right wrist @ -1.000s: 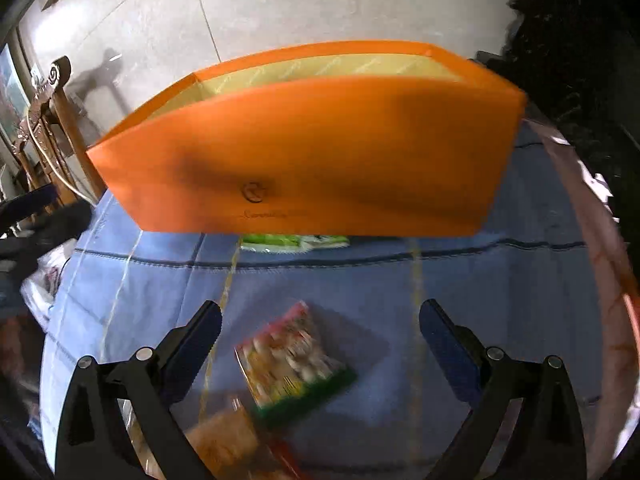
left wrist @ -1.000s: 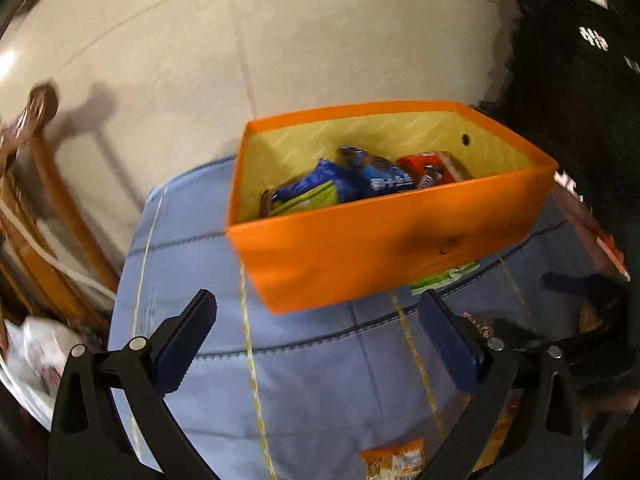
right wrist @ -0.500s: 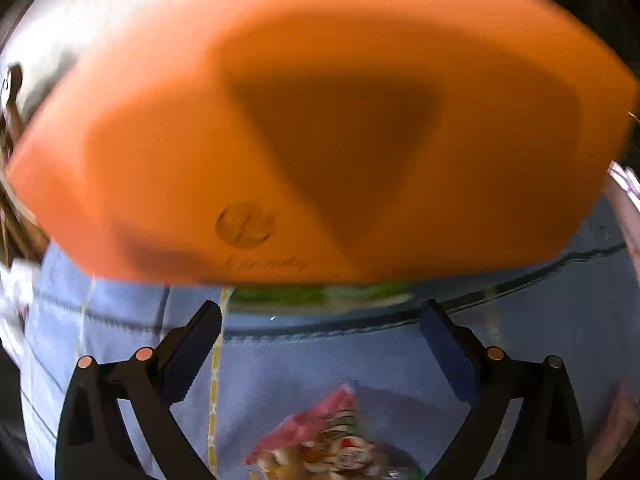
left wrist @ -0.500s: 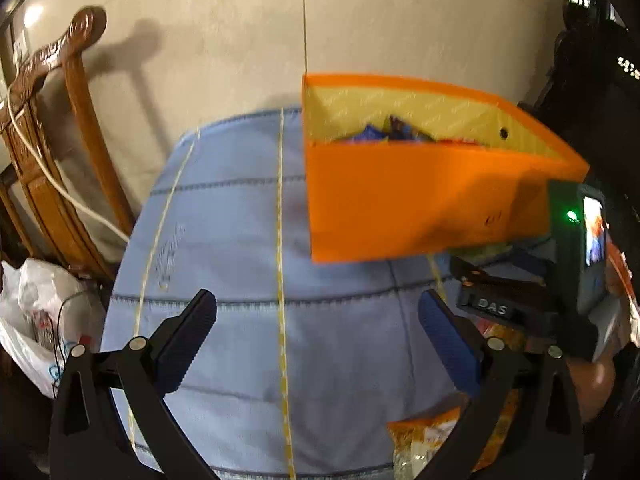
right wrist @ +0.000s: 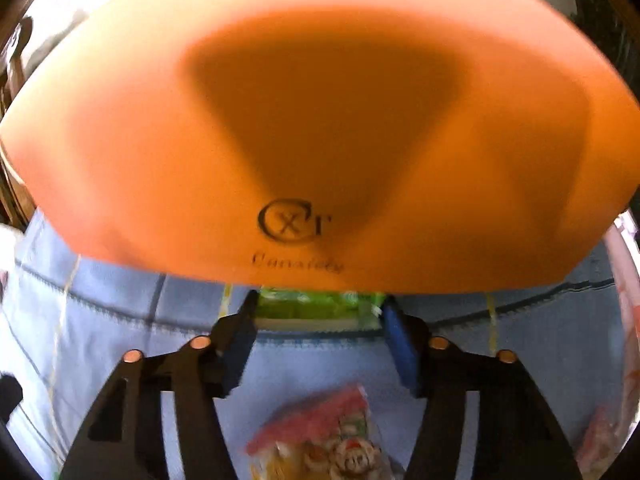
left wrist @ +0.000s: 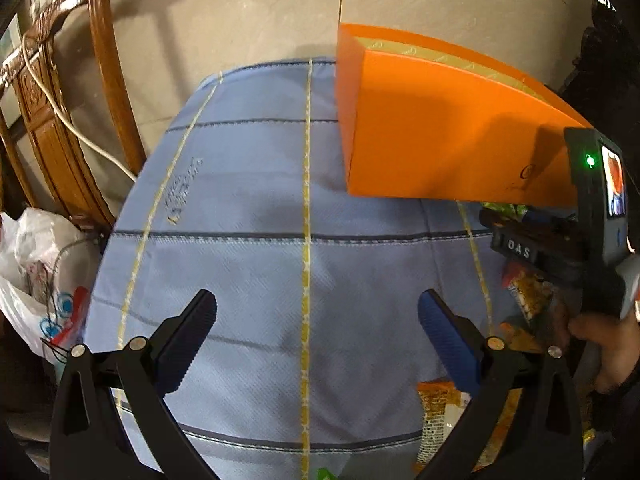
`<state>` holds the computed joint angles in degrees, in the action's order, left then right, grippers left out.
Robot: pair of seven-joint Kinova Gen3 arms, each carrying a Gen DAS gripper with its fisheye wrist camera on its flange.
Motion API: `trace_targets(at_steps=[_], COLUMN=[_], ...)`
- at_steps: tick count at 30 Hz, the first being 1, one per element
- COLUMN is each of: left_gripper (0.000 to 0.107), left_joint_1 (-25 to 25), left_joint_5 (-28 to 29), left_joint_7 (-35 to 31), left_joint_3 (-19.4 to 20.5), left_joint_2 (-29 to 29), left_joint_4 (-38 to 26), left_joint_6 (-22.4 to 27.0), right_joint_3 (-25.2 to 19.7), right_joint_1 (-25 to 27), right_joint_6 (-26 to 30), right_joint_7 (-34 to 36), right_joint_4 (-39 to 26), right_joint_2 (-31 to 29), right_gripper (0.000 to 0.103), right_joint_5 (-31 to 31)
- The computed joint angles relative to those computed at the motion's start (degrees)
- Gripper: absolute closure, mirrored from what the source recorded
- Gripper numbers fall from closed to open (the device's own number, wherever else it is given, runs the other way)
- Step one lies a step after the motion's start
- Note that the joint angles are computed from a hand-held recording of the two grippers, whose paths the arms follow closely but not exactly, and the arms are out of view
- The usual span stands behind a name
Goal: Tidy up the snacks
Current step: 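Lower the right gripper and grasp the green snack bag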
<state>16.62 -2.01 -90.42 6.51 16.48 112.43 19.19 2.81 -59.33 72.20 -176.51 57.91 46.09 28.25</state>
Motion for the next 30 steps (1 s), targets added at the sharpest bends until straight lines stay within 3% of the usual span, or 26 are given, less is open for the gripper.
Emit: trace_targets(at_steps=[2, 4, 6, 7, 13, 14, 15, 16, 19, 24, 26, 28, 30], left_gripper=[0.009, 0.009, 0.009, 0.009, 0.009, 0.009, 0.009, 0.009, 0.009, 0.009, 0.009, 0.009, 0.009], left_joint_1=[0.17, 0.79, 0.94, 1.01, 2.22, 2.09, 2.03, 2.46, 3.52, 3.12, 3.74, 2.89, 2.71], left_joint_5=[-0.13, -0.75, -1.01, -1.08, -1.76, -1.72, -1.68, -2.07, -3.18, -3.49, -4.61, -4.40, -4.57], left_joint_7=[-0.39, -0.49, -1.22, -1.54, -1.99, -2.34, -2.57, -2.23, -0.45, 0.18, 1.46, 1.13, 1.19], left_joint_3=[0.19, 0.11, 0.49, 0.64, 0.52, 0.75, 0.85, 0.44, -0.64, -1.14, -2.03, -1.44, -1.36], left_joint_2=[-0.11, -0.21, -0.94, -1.15, -1.71, -1.70, -1.64, -1.55, -1.07, -0.60, -0.17, 0.04, -0.06], left_joint_4=[0.30, 0.29, 1.09, 1.28, 1.54, 1.62, 1.76, 1.77, 1.64, 2.07, 1.58, 1.20, 1.30], left_joint_6=[0.02, 0.09, -0.75, -1.01, -0.86, -0.59, -0.48, -0.19, 1.03, 1.31, 2.34, 3.07, 2.66], right_joint_3=[0.79, -1.16, -2.13, -4.00, -5.77, -5.67, -4.50, -3.38, -3.89, -4.69, -4.85, -2.14, -1.96], right_joint_1=[-0.69, 0.50, 0.80, 1.71, -1.37, -2.42, -4.23, -5.53, -3.04, 1.87, 2.55, 0.85, 0.70], right_joint_6=[0.69, -1.93, -5.69, -7.27, -7.18, -6.65, -5.19, -4.59, -7.19, -8.24, -7.25, -5.90, -7.15], right_joint_7=[1.38, 0.21, -1.62, -2.03, -4.79, -4.99, -4.26, -3.96, -1.68, 5.49, 6.87, 7.95, 5.55], right_joint_4=[-0.33, 3.11, 8.01, 10.16, 16.09, 16.83, 16.70, 16.61, 16.77, 12.84, 10.34, 7.33, 7.94], right_joint_2=[-0.28, -2.91, -5.98, -7.72, -12.45, -13.02, -12.74, -12.19, -11.49, -7.62, -5.30, -2.42, -2.74], right_gripper=[0.057, 0.058, 0.069, 0.103, 0.103, 0.095, 0.078, 0.010, 0.007, 0.007, 0.003, 0.003, 0.019], right_joint_5=[-1.24, -2.15, -2.65, -3.01, -2.30, -0.90, 1.43, 3.76, 7.23, 4.33, 2.42, 2.70, 2.38])
